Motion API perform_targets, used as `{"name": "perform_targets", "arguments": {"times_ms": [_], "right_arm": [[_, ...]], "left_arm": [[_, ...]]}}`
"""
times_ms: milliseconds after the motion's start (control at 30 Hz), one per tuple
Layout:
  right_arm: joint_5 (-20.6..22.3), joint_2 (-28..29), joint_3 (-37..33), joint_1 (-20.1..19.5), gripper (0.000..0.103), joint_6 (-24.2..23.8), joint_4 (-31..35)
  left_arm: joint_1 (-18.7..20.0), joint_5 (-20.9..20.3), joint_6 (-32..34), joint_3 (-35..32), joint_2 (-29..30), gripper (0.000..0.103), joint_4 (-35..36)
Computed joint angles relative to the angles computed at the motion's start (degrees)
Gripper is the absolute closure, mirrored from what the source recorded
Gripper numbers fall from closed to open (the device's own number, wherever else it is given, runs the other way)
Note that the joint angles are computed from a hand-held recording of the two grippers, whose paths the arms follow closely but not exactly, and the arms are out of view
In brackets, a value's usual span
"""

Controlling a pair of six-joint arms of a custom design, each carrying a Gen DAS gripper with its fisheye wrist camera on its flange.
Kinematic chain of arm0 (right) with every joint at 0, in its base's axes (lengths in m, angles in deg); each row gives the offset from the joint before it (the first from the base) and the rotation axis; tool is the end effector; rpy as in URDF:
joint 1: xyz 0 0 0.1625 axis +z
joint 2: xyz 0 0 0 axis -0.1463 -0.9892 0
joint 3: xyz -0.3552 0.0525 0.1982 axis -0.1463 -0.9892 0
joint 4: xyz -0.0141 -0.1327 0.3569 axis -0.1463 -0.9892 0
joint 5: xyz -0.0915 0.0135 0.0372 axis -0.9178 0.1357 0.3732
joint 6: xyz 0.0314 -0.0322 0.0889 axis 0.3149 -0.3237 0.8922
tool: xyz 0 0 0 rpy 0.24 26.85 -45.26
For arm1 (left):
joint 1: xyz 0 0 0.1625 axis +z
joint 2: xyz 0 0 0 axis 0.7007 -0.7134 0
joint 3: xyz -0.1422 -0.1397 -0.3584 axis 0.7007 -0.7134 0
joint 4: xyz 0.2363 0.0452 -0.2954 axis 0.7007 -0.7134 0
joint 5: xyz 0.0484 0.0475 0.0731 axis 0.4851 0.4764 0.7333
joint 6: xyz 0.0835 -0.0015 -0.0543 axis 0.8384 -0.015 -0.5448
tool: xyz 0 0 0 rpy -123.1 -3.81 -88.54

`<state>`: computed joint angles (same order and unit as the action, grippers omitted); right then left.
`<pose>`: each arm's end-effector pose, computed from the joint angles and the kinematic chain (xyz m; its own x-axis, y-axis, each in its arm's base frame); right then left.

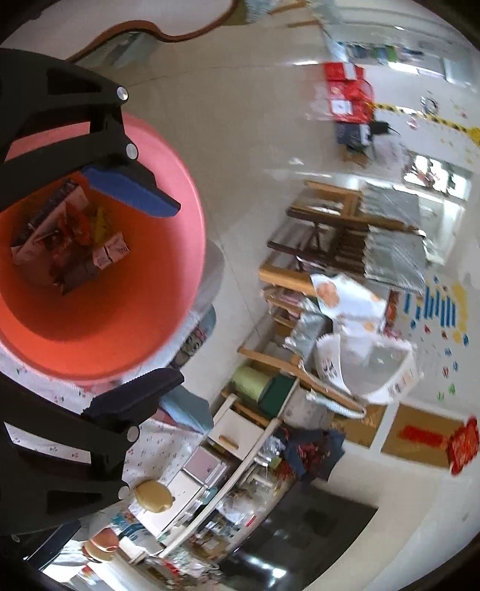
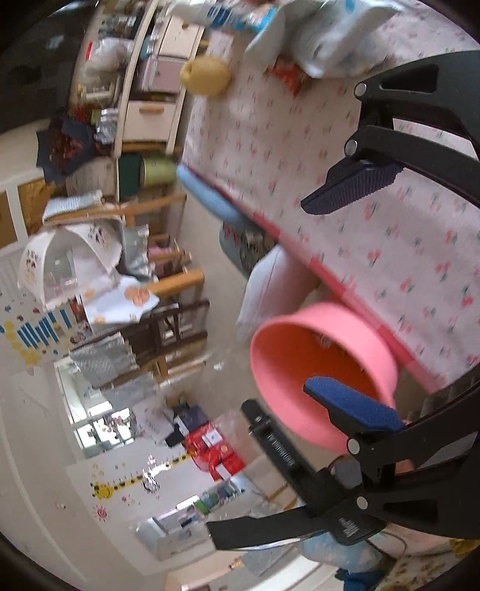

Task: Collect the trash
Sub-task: 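Carry both items over the pink bucket and open both tools to drop them, then return both tools over the table toward the white plastic bags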

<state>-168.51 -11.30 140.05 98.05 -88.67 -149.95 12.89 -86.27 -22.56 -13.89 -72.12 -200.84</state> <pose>0.1211 -0.7365 0.2037 -0.8433 -0.3422 0.4145 -0.5313 0.6475 -0.5463 -0.2379 -0.7740 0.0805 -0.8396 -0.3017 -0.4517 0.3001 0.4354 -0.8487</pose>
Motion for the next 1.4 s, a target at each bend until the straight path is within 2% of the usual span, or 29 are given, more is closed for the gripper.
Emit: {"name": "perform_targets", "arguments": {"times_ms": [233,367,633,967,1133,1400], "right_arm": [[-2.46,-4.8,6.75,-2.77,0.014,-0.17,-5.62],[-3.12,-7.79,10.78,-4.22,0.014,-0.51,-9.06],[-4.19,-12.32,16.64,-6.43,0.014,-3.14,-14.71],[-2.53,-16.9,21.91,-9.82,0.011,-3.58,-18.39],[-1.67,-18.45,23.21,-10.97,0.011,-3.41,-19.46],[-0.71,-20.24,25.3,-12.65,0.01,-6.17,-22.92]], "left_arm": [[-1.79,-3.6,8.96,-3.81,3.68,0.016,-3.34],[-2.56,-6.31,9.22,-4.26,4.45,0.016,-0.41],[-5.16,-7.72,14.37,-7.08,7.82,0.016,0.75],[-7.02,-8.39,16.94,-9.77,10.98,0.016,4.89],[-7.69,-9.26,15.43,-9.02,11.14,0.016,7.59],[-9.06,-11.01,13.24,-5.73,10.2,0.016,10.05]]}}
